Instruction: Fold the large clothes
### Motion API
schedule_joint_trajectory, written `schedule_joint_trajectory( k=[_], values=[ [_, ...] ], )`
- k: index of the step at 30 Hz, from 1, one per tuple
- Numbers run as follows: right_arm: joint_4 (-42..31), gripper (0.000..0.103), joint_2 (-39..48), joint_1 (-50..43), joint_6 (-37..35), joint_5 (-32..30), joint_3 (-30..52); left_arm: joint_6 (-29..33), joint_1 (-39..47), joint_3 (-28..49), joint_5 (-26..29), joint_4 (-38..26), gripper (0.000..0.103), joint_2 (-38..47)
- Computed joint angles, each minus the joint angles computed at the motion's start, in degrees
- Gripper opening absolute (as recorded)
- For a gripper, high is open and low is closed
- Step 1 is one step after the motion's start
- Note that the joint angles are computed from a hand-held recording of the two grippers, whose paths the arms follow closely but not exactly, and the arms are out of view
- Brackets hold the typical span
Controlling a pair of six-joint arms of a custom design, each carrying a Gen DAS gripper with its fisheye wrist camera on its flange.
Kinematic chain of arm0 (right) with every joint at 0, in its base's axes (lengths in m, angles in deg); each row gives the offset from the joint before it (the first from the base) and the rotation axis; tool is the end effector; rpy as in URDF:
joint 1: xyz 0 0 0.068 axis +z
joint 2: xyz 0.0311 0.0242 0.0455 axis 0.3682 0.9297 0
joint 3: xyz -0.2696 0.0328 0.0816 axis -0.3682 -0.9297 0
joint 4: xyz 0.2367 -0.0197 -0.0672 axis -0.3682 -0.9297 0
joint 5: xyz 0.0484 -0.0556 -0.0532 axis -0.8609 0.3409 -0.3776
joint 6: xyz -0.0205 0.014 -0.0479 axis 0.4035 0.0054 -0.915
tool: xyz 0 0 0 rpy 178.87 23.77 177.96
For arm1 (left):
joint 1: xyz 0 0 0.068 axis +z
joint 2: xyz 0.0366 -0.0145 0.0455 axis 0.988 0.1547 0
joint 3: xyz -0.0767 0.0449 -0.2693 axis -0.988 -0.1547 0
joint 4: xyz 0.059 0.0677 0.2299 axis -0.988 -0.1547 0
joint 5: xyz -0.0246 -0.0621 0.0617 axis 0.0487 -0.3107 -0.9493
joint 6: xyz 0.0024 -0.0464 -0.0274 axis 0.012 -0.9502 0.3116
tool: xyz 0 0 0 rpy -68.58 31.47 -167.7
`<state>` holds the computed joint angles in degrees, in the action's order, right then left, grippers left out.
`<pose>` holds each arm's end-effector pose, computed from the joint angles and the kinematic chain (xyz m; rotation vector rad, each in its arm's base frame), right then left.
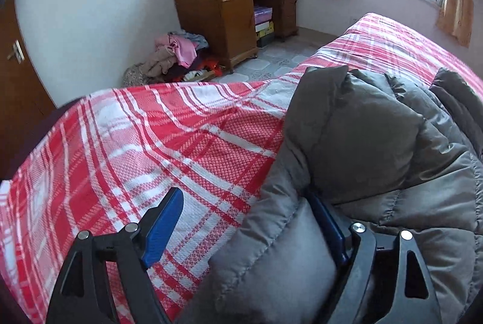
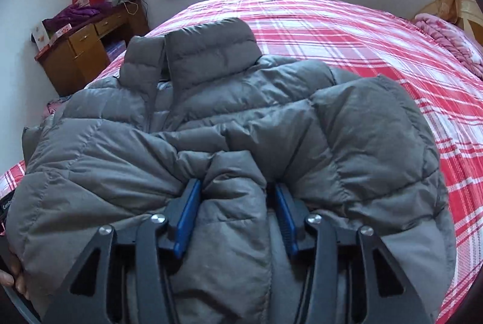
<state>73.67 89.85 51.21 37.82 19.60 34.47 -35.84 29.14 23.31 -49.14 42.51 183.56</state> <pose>0.2167 0.1156 0.0683 -0.1241 2.4183 0.1653 0.1468 -0.1496 0.0826 -0.8314 2.3119 0.4570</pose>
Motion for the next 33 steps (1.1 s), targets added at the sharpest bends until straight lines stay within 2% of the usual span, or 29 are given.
schedule_joint_trajectory(
  k=[2,5,7,10,11,13,14,16,19,21,24,27,28,30,32,33],
  values=[
    [-0.4,0.051,0.0,0.6,-0.3,1.1,0.2,2.3,-1.1,0.9,-1.3,-2.7,0.084,-2.3],
    [0.3,0.051,-0.3,1.0,-0.5,2.2,-0.5,1.5,-5.6,3.8,-7.8,-10.5,0.084,-7.3],
    [0.6,0.051,-0.2,1.5,-0.4,3.0,-0.7,5.4,-5.0,5.7,-10.8,-11.4,0.084,-10.2],
    [-0.4,0.051,-0.1,2.5,0.0,4.0,0.2,16.3,1.3,8.0,-11.3,-6.2,0.084,-9.6],
    [-0.5,0.051,0.0,2.7,0.0,4.5,0.3,20.8,3.9,8.2,-10.5,-2.5,0.083,-8.0],
    [-1.2,0.052,-0.2,3.6,0.3,5.8,0.5,27.0,7.2,7.9,-8.2,3.9,0.084,-3.9],
    [-1.3,0.052,-0.2,3.8,0.3,6.0,0.5,28.1,8.3,8.1,-7.1,5.2,0.084,-1.1],
    [-1.3,0.053,-0.4,3.5,0.3,5.5,0.4,28.7,8.5,8.0,-7.0,8.1,0.084,5.3],
    [-1.0,0.055,-1.1,2.0,0.5,2.7,0.1,28.5,8.6,7.6,-6.8,8.7,0.084,5.8],
    [-3.4,0.054,-3.8,1.0,1.0,2.4,-0.2,29.0,8.8,7.0,-6.6,9.9,0.084,5.5],
    [-2.6,0.054,-14.9,2.9,1.3,5.9,-6.3,29.5,9.1,6.0,-6.0,11.5,0.084,5.0],
    [-7.8,0.054,-23.9,6.2,-2.4,4.6,-9.0,28.7,8.0,6.4,-6.0,9.6,0.084,4.1],
    [-8.6,0.054,-23.5,6.9,-3.3,4.0,-9.2,29.3,7.4,5.8,-5.8,9.8,0.084,2.6],
    [-8.3,0.054,-16.7,6.6,-4.3,2.4,-8.1,27.8,3.3,4.0,-6.2,8.9,0.084,-2.7],
    [0.1,0.055,-8.8,3.1,-4.5,-1.5,-9.7,26.3,-1.7,3.9,-7.0,7.4,0.084,-6.6],
    [1.2,0.055,-8.2,1.2,-4.2,-4.1,-9.9,25.6,-4.4,4.4,-7.7,6.4,0.084,-8.1]
  ],
)
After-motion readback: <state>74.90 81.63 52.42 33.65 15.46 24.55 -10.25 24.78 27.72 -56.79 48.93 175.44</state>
